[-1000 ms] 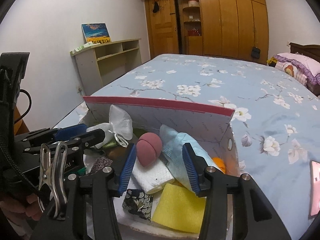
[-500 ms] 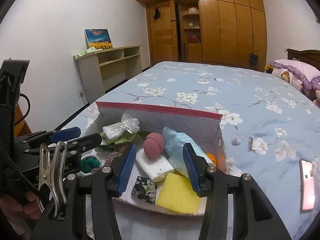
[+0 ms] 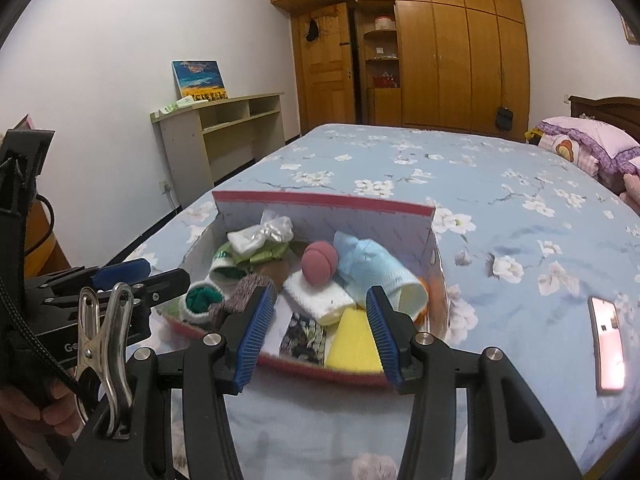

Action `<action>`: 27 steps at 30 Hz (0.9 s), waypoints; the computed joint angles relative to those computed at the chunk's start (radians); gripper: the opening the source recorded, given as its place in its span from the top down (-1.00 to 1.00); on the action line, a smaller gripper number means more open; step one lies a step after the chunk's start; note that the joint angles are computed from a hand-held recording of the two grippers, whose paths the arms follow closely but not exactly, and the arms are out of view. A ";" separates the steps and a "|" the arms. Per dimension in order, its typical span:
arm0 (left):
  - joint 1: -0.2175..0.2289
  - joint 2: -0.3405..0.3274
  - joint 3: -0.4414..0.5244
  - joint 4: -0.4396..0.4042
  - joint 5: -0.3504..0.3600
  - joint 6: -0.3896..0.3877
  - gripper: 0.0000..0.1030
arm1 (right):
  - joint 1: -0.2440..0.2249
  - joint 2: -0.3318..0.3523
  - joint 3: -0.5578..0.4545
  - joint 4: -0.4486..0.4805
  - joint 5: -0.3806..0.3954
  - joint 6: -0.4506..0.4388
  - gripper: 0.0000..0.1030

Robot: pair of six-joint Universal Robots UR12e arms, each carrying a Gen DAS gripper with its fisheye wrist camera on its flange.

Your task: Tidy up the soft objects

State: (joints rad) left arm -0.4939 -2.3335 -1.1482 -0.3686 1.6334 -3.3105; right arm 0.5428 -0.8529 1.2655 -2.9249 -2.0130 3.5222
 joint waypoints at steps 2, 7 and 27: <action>-0.001 0.013 -0.025 0.004 -0.003 0.000 -0.15 | 0.005 -0.005 0.010 0.002 -0.003 0.007 0.01; -0.003 0.032 -0.066 0.006 -0.003 0.000 -0.23 | 0.017 -0.013 0.038 -0.005 -0.015 0.019 -0.37; -0.021 0.002 -0.075 -0.099 0.029 -0.006 -0.70 | 0.018 -0.031 0.112 0.109 -0.010 0.155 -0.37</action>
